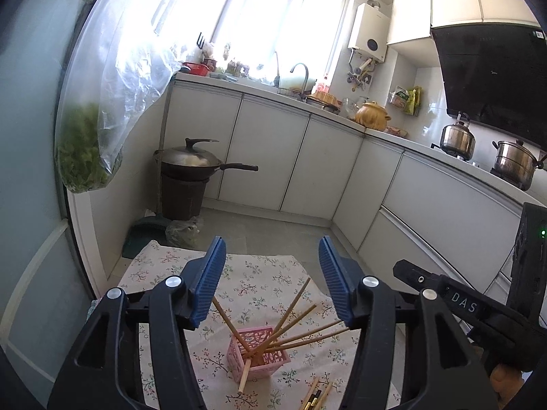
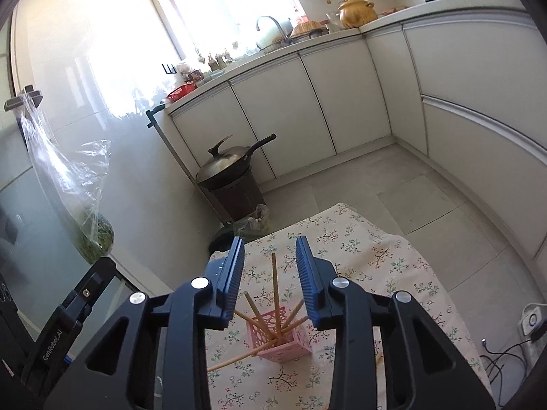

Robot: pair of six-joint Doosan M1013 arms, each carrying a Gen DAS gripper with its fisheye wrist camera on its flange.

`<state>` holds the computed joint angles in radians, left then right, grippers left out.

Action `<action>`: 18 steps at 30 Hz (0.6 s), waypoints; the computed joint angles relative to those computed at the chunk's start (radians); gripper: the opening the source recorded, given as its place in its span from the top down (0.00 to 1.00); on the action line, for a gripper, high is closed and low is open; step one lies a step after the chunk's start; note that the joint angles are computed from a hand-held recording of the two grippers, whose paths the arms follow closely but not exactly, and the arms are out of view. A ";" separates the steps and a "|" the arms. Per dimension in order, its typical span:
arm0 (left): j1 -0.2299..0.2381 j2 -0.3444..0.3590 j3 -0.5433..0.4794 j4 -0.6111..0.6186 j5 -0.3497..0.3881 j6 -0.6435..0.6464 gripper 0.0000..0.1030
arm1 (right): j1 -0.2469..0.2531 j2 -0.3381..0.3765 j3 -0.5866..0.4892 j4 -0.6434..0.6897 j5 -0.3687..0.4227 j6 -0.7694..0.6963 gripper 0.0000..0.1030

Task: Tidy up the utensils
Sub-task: 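Withdraw both open grippers from the pink cup back over the cloth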

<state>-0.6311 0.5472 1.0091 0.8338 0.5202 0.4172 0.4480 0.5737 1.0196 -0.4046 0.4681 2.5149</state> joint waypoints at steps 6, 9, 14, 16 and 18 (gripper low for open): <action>-0.026 0.002 0.002 0.089 0.037 -0.020 0.33 | 0.018 -0.012 0.025 -0.083 0.036 0.031 0.63; -0.033 0.004 0.000 0.088 0.057 -0.001 0.31 | 0.025 -0.021 0.044 -0.133 0.045 0.060 0.59; -0.040 -0.004 0.013 0.104 0.068 -0.011 0.25 | 0.035 -0.044 0.084 -0.254 0.048 0.167 0.44; -0.043 -0.009 0.020 0.115 0.065 -0.015 0.22 | 0.039 -0.051 0.097 -0.303 0.056 0.211 0.40; -0.048 -0.011 0.023 0.131 0.068 -0.020 0.20 | 0.040 -0.055 0.101 -0.330 0.066 0.237 0.37</action>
